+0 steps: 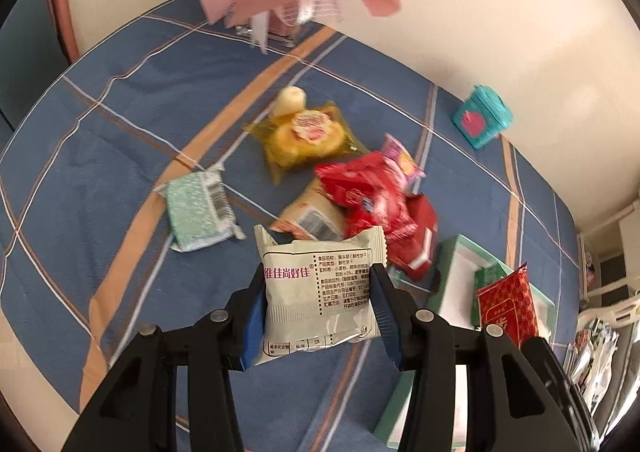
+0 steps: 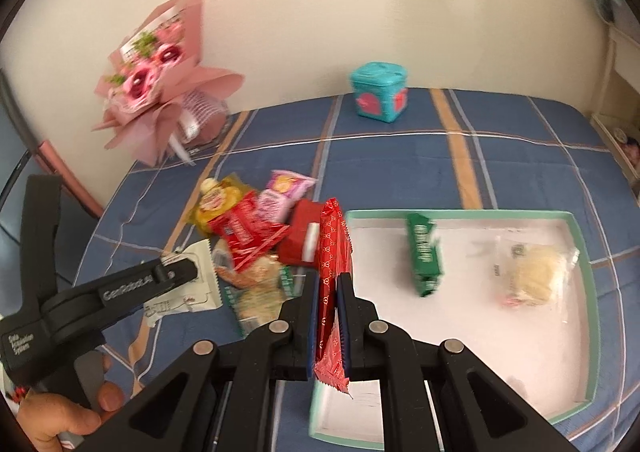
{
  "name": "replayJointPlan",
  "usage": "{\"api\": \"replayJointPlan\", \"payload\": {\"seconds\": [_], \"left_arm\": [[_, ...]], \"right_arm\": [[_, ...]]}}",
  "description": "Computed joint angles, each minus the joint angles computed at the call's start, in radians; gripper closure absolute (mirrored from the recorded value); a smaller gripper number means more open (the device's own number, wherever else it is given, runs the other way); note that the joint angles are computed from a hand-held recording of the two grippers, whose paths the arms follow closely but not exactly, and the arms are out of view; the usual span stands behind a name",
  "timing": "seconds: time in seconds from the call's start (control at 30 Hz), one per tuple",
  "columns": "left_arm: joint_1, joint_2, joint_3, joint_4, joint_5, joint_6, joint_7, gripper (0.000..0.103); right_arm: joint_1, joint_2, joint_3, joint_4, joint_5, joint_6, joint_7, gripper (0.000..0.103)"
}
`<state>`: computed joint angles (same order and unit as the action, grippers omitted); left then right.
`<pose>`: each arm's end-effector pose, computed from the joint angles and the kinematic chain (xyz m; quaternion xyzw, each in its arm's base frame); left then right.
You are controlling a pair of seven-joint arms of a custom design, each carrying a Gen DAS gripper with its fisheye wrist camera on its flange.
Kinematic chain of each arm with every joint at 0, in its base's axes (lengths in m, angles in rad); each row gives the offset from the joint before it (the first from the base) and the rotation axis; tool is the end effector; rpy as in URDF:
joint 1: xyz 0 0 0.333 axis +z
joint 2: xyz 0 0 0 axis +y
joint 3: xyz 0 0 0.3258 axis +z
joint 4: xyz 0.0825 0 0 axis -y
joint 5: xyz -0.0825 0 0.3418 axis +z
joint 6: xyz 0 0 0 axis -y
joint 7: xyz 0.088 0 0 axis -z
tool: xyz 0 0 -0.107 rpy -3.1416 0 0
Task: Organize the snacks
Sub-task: 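Carry the cream pack with the left tool while the right tool carries the red pack to the tray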
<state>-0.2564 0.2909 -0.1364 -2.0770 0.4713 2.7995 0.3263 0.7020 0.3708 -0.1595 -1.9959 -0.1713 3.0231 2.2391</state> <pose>0.5400 -0.2416 0.3730 -0.8242 0.5140 -0.2163 0.0988 0.5251 0.3431 0.3903 -0.6905 0.6451 -0.1190 0.3048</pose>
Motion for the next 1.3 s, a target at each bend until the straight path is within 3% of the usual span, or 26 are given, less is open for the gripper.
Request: {"api": "replayJointPlan", "payload": {"seconds": [0.23,0.57,0.77,1.1,1.3], "left_arm": [[-0.04,0.043,-0.024,0.071,-0.002,-0.032,0.034,0.053],[-0.12,0.133,-0.045,0.212,0.001,-0.102,0.108,0.053],[-0.144,0.2,-0.052,0.292,-0.012,-0.137,0.167,0.053],[-0.178,0.333,-0.05,0.44,-0.062,-0.194,0.266,0.053],[-0.205,0.385,-0.037,0.512,-0.068,-0.221,0.288,0.052]], "right_arm": [[-0.01,-0.057,-0.059,-0.085,-0.029,0.016,0.055,0.093],[-0.079,-0.129,-0.088,-0.189,-0.104,0.037,0.134,0.093],[-0.155,-0.131,-0.026,-0.202,-0.075,0.046,0.115,0.093],[-0.275,-0.044,0.117,-0.152,0.171,0.065,-0.094,0.093],[-0.277,-0.018,0.126,-0.132,0.269,0.081,-0.171,0.093]]}}
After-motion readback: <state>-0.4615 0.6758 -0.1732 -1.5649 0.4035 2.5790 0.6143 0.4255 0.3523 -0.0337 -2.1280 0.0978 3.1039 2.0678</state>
